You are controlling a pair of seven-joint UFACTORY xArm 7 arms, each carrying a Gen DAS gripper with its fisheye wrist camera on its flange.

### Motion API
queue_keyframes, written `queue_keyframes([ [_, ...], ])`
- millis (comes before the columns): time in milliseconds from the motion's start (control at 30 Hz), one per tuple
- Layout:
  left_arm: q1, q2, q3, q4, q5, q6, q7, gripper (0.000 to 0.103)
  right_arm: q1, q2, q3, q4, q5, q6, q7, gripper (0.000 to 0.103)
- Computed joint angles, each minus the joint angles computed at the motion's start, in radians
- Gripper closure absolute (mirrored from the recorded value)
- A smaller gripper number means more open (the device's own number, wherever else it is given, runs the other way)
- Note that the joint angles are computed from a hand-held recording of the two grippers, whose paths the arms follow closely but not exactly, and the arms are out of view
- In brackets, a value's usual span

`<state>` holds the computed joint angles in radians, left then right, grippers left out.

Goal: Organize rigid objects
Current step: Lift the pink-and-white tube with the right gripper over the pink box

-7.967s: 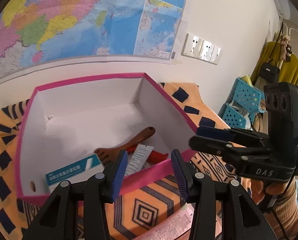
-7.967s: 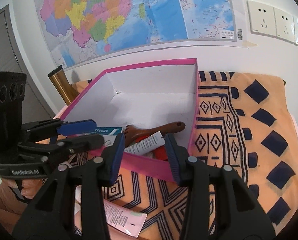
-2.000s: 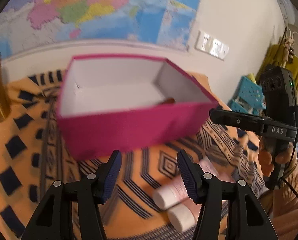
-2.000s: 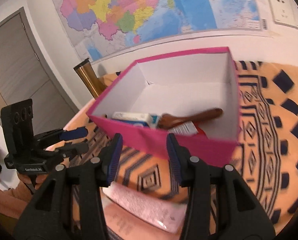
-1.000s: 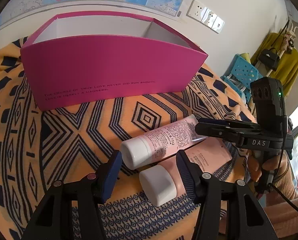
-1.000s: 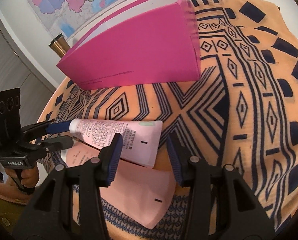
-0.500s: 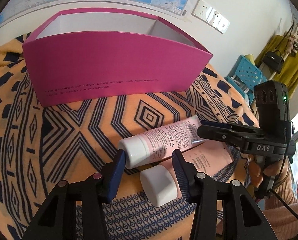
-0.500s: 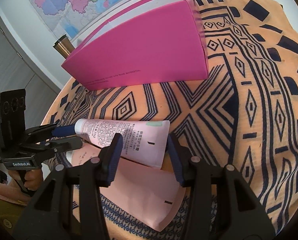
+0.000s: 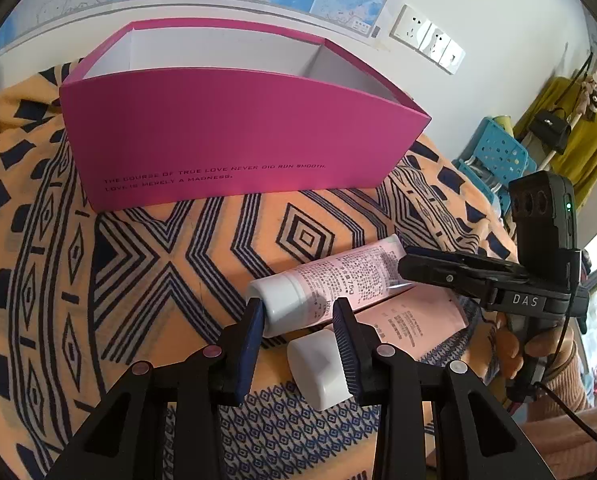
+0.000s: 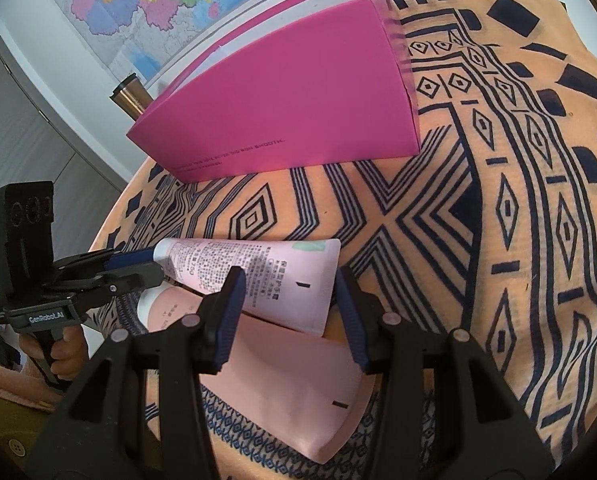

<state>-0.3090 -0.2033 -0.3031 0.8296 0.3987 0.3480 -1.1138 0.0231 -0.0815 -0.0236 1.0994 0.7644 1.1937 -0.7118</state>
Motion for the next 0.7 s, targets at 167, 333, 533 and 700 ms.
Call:
queue_keyframes([
  [167,-0.001,0.014,-0.002,0.015,0.005,0.004,-0.009,0.064,0.000,-0.001,0.000,0.001,0.002,0.002,0.000,0.051],
  [333,-0.010,0.031,0.006,0.032,0.015,0.003,-0.012,0.064,0.003,-0.005,0.001,0.007,0.006,-0.012,0.007,0.050],
  [533,-0.008,0.035,0.009,0.053,0.037,0.004,-0.015,0.063,0.002,-0.009,-0.002,0.025,0.018,-0.019,0.000,0.050],
  [700,-0.002,0.028,0.013,0.071,0.053,0.007,-0.008,0.063,0.003,-0.009,-0.004,0.050,0.032,-0.023,-0.010,0.050],
])
